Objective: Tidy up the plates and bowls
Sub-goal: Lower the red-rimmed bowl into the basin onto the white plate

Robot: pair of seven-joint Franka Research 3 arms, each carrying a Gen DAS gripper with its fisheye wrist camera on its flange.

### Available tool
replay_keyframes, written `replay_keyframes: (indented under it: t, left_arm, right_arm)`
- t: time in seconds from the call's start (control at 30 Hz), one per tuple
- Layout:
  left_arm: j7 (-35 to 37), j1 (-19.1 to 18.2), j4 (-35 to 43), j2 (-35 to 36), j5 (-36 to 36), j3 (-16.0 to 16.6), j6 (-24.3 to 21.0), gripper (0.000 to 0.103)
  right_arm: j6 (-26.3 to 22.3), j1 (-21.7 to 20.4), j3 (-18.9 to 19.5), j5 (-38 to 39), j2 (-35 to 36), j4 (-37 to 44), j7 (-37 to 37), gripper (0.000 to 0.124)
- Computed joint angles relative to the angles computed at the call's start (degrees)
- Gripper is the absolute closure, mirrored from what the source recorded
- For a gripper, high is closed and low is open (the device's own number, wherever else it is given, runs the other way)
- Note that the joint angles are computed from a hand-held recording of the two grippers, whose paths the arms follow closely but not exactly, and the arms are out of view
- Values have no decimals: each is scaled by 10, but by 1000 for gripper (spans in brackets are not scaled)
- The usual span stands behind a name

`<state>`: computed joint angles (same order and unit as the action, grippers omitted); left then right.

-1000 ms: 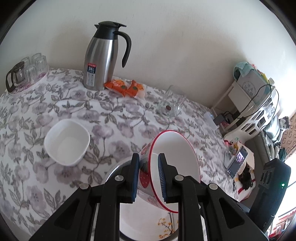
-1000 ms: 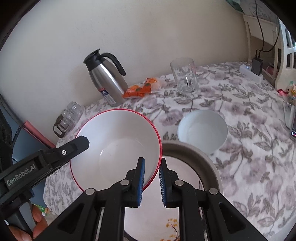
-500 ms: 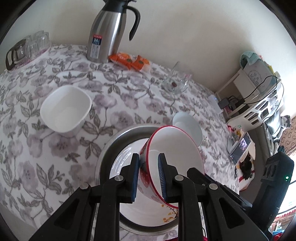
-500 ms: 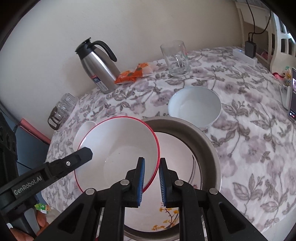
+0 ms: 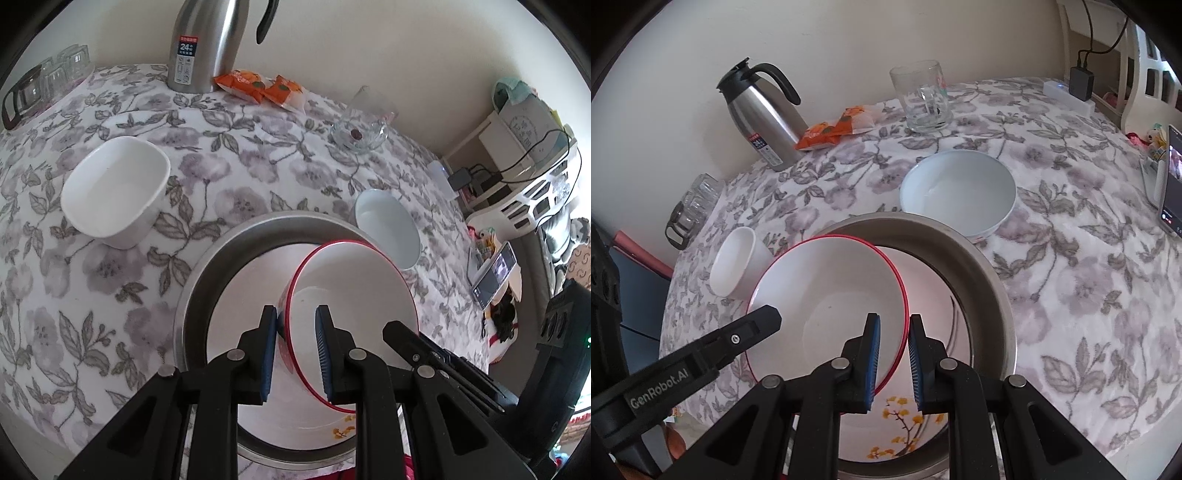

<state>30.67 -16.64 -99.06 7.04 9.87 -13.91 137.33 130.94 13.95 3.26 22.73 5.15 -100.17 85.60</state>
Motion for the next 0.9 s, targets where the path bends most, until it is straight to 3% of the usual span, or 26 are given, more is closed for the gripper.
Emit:
replay_keyframes:
  t: [0.9]
  left_arm:
    - [1, 3, 8, 13, -17, 1, -19, 82]
  right_arm:
    - [-12, 1, 1, 8, 8, 7, -7, 105]
